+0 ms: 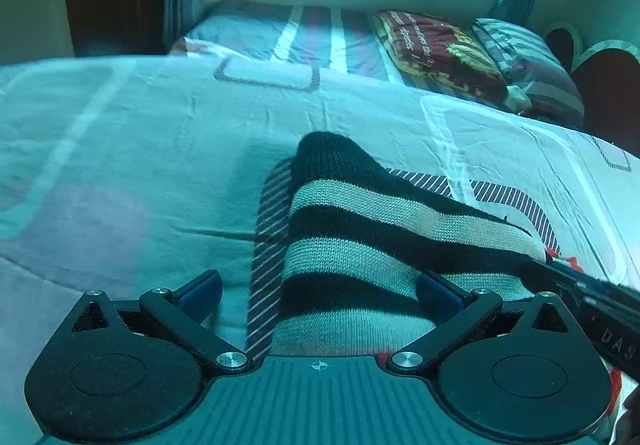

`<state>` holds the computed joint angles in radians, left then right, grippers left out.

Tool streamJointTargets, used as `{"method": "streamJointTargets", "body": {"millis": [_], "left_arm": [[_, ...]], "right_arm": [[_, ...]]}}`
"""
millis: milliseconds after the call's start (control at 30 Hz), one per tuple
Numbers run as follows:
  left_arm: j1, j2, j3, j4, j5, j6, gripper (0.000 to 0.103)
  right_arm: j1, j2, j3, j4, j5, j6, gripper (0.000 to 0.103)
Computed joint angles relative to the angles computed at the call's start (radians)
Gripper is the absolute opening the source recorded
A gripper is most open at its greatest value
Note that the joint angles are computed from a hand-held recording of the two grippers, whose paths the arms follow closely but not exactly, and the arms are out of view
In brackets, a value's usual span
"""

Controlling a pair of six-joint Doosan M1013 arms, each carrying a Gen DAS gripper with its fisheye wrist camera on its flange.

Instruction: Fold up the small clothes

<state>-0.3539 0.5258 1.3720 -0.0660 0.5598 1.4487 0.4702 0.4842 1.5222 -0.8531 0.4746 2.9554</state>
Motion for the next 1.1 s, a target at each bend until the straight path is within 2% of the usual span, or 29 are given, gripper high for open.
{"method": "streamJointTargets", "body": {"millis": [67, 233, 333, 433, 533, 633, 733, 900, 1000, 1100], "left_arm": [[0.000, -0.035, 0.040, -0.009, -0.042, 0.018, 0.103], [0.007, -0.113, 0.134, -0.090, -0.118, 0.167, 0.103], [0.011, -0.127, 0.153, -0.144, -0.107, 0.245, 0.103], [0.003, -0.116, 0.157, -0.096, -0.084, 0.211, 0.103], [0.007, -0.110, 0.172, -0.138, -0.110, 0.213, 0.103], [0.000, -0.113, 0.193, -0.122, -0.160, 0.205, 0.103], [0.002, -0.113, 0.196, -0.141, -0.159, 0.207, 0.103], [-0.023, -0.128, 0.194, 0.057, -0.135, 0.054, 0.103], [-0.017, -0.140, 0.189, 0.019, -0.097, 0.066, 0.103], [0.000, -0.171, 0.214, -0.090, -0.106, 0.157, 0.103]], "right_arm": [[0.004, -0.023, 0.017, -0.020, -0.017, 0.039, 0.031], [0.033, -0.082, 0.068, -0.100, -0.022, 0.106, 0.030], [0.052, -0.091, 0.081, -0.086, -0.003, 0.064, 0.030], [0.061, -0.081, 0.084, -0.036, 0.020, 0.014, 0.028], [0.068, -0.061, 0.071, -0.053, 0.068, -0.007, 0.025], [0.079, -0.045, 0.066, -0.121, 0.097, 0.008, 0.026], [0.091, -0.039, 0.067, -0.176, 0.118, 0.041, 0.026], [0.091, -0.042, 0.057, -0.108, 0.124, -0.021, 0.029], [0.083, -0.058, 0.060, -0.046, 0.101, -0.045, 0.033], [0.086, -0.092, 0.084, -0.049, 0.093, 0.040, 0.034]]}}
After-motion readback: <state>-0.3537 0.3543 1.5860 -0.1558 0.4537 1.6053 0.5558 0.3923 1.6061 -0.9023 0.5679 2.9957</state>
